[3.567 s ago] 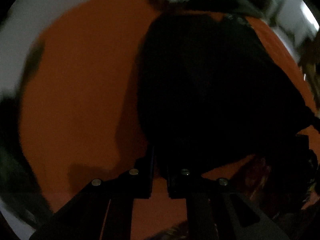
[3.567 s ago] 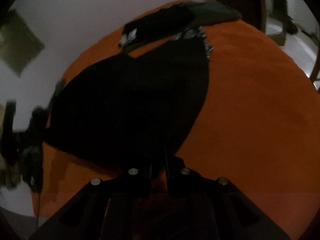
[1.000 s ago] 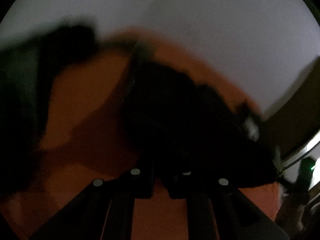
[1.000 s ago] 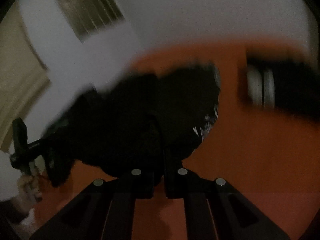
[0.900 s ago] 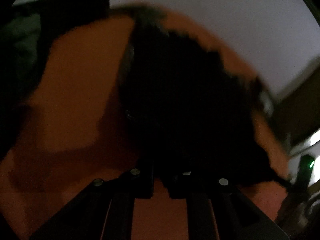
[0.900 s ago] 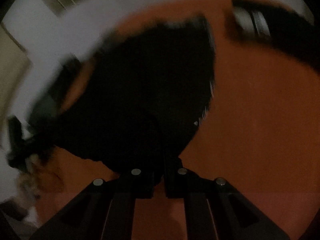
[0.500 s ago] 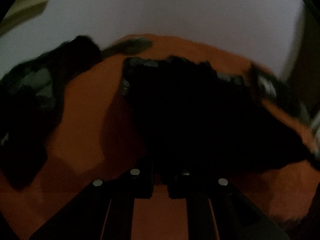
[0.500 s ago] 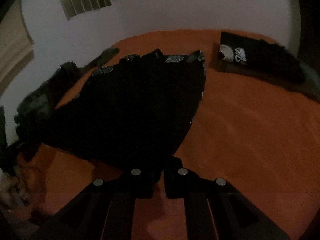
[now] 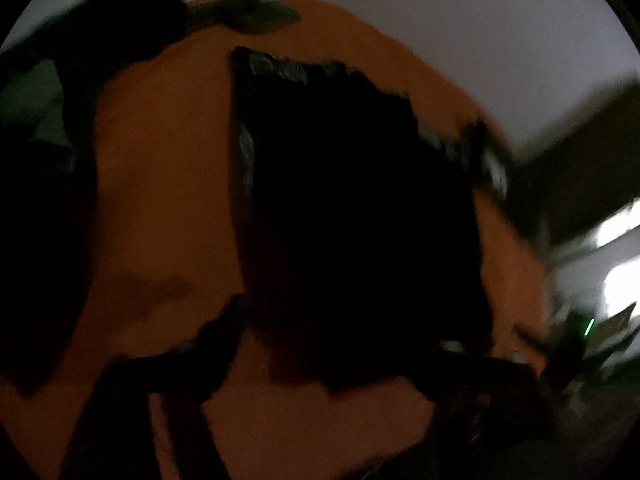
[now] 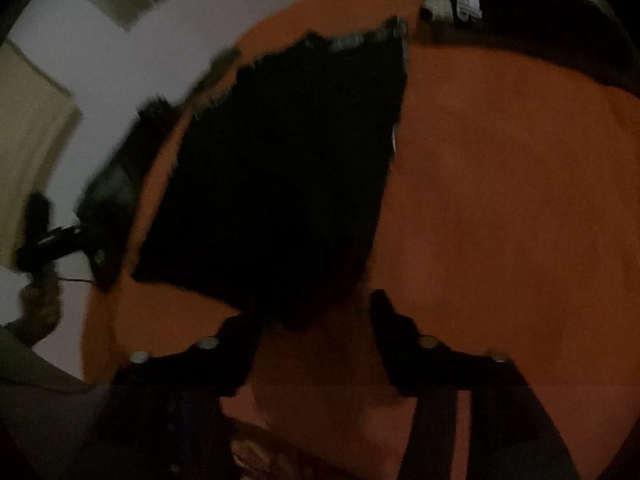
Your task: Fold clothes
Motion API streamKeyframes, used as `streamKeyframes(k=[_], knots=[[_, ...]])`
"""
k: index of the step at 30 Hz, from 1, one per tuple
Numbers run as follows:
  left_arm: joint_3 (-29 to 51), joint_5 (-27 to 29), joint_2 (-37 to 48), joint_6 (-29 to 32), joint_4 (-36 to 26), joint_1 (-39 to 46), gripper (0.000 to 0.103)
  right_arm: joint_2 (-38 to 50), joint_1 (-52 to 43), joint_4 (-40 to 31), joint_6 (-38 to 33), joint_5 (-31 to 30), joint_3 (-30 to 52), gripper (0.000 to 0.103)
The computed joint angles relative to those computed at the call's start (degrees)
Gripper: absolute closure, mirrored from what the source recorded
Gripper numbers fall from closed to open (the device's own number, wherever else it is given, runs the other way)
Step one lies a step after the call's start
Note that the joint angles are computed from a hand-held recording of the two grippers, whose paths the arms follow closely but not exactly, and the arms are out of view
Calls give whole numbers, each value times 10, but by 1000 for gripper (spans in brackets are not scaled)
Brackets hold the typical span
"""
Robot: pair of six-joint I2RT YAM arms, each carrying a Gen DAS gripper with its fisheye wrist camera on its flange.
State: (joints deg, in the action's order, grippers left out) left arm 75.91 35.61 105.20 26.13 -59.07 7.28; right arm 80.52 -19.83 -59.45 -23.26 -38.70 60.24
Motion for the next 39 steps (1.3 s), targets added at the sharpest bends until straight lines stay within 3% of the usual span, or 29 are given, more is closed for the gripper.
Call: streamKeyframes(k=[2, 4, 7, 10, 11, 13, 16, 19, 20, 22, 29, 30, 31, 32, 35, 39], knots=[[57, 19, 85, -80, -1, -30, 26, 21, 19, 50, 57, 6, 4, 38], [40, 38, 107, -127, 22, -35, 26, 16, 49, 83, 103, 22, -11, 38], [-15, 38, 63, -142, 48, -36, 26, -17, 133, 144, 120, 55, -32, 38], [-61, 29, 7, -146, 76, -14, 26, -89, 294, 233, 97, 151, -85, 38], [-86, 28, -16, -143, 87, 2, 26, -120, 346, 232, 82, 175, -97, 38], [-111, 24, -30, -142, 105, 27, 26, -126, 476, 281, 85, 250, -116, 38], [-153, 0, -49, -107, 104, 68, 26, -66, 651, 371, 65, 369, -112, 38], [-203, -29, -88, -66, 100, 120, 26, 17, 812, 461, -3, 540, -109, 38], [-214, -36, -101, -45, 89, 144, 26, 44, 847, 485, -33, 572, -110, 38], [-231, -46, -122, -2, 64, 190, 26, 95, 897, 508, -74, 609, -102, 38], [-258, -90, -118, 73, 41, 291, 26, 207, 915, 558, -66, 702, -52, 38], [-257, -90, -111, 77, 36, 298, 26, 213, 899, 536, -46, 684, -32, 43], [-257, -89, -105, 80, 32, 301, 26, 219, 882, 511, -27, 660, -10, 53], [-259, -90, -102, 79, 33, 297, 26, 226, 865, 486, -9, 636, 12, 92], [-279, -74, -112, 64, 43, 240, 26, 209, 768, 349, 84, 448, 111, 94], [-300, -26, -149, 2, 77, 79, 26, 203, 632, 202, 140, 244, 290, 95]])
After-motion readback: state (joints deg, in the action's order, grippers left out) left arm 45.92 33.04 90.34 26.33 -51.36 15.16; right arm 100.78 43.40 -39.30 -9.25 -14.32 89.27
